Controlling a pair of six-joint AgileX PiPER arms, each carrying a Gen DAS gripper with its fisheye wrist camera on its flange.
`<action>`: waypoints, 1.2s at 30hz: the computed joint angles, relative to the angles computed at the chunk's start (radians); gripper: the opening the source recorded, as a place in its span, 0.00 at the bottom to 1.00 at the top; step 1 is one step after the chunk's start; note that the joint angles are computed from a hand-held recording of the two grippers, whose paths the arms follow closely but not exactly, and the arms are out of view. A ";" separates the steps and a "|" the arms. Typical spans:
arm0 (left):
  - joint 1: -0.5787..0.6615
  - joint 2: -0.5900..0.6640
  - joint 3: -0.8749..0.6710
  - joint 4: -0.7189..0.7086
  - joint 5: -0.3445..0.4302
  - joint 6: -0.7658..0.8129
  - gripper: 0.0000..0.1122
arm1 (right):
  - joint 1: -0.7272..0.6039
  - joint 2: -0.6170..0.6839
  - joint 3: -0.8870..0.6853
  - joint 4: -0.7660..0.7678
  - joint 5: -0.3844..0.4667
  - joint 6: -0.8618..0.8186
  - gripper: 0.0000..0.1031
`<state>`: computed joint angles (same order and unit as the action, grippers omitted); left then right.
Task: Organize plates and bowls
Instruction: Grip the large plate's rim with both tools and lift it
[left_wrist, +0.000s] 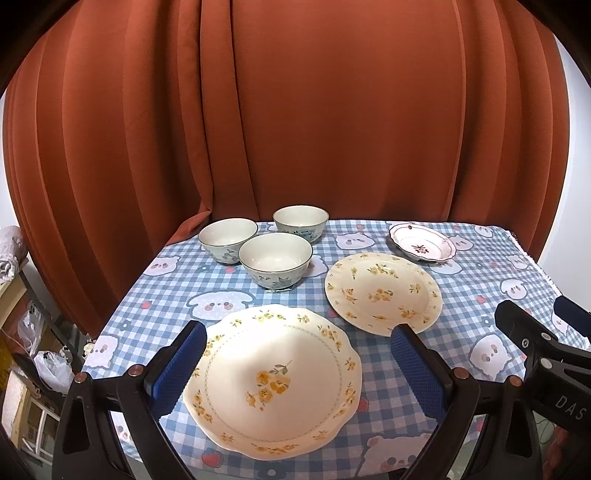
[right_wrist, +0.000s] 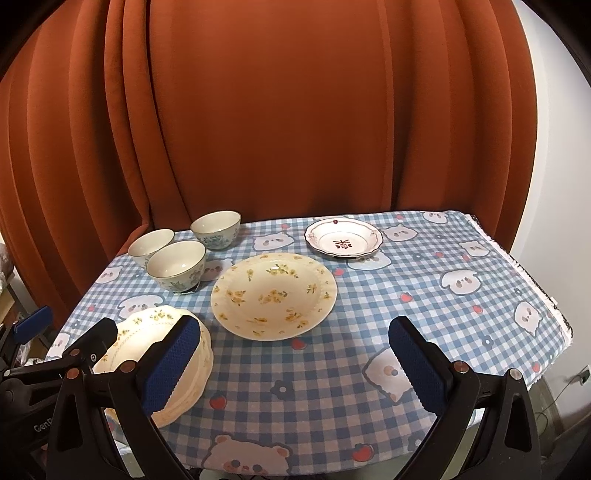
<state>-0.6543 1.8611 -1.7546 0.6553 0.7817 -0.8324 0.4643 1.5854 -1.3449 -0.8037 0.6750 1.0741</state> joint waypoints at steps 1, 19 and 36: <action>-0.002 0.002 -0.002 -0.001 0.004 -0.003 0.89 | 0.000 0.000 0.000 -0.001 0.000 0.000 1.00; 0.132 0.111 -0.094 -0.216 0.097 0.184 0.84 | -0.035 0.208 -0.192 0.375 -0.066 -0.336 0.99; 0.395 0.485 -0.525 -0.591 0.295 0.673 0.78 | 0.028 0.781 -0.924 0.506 0.332 -0.334 0.84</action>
<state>-0.2596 2.3458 -2.2795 0.0638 1.0764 -0.1592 0.4924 2.3662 -2.2684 -0.2973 1.0075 0.7402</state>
